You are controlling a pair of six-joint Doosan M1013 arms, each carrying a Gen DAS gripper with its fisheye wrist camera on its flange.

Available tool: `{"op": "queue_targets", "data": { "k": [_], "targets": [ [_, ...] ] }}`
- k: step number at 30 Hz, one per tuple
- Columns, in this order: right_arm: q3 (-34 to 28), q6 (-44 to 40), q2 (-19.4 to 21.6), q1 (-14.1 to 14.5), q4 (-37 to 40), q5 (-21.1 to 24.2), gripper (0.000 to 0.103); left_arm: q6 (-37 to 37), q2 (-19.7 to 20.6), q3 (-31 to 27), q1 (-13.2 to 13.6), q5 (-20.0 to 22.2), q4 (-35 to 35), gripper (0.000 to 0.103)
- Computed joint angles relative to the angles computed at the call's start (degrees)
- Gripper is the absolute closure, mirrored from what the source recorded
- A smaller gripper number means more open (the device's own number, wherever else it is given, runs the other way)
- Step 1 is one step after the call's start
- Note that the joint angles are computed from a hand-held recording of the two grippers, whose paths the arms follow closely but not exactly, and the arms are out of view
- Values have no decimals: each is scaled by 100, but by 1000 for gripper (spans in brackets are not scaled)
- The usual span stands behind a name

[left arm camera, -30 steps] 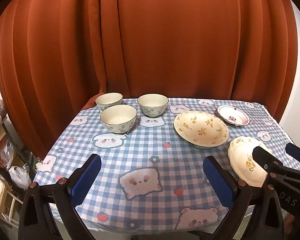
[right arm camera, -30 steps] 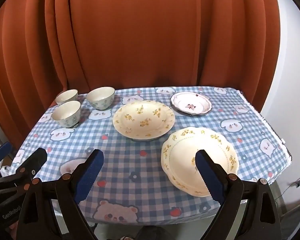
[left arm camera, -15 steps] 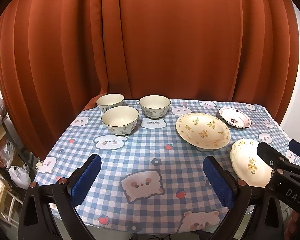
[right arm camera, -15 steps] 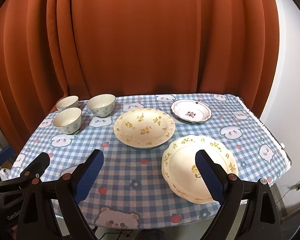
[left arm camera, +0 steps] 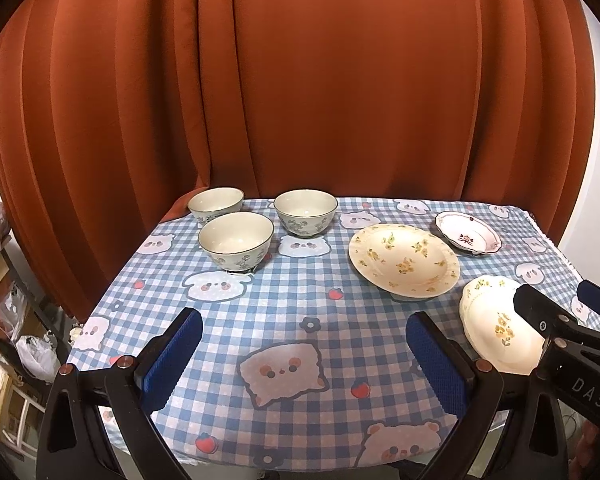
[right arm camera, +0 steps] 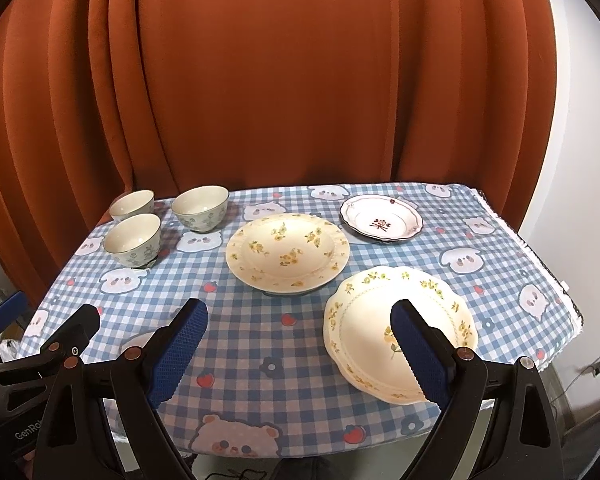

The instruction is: Organize plates and bowls

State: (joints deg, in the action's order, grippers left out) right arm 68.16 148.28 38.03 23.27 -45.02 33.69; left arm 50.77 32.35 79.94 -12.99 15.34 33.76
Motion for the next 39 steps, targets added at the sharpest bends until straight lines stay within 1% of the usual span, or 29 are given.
{"op": "queue_targets", "data": {
  "k": [6,12,39],
  "targets": [
    [-33,67,21,2,-43,65,8,80,19,-36,-5,11,-63,1],
    [-33,90,25,-7,-18,92,8,337,64,-112,-5,32,-252,1],
    [-56,128,57,-14,-69,75,8,420,93,-152,0,37,-328,1]
  ]
}}
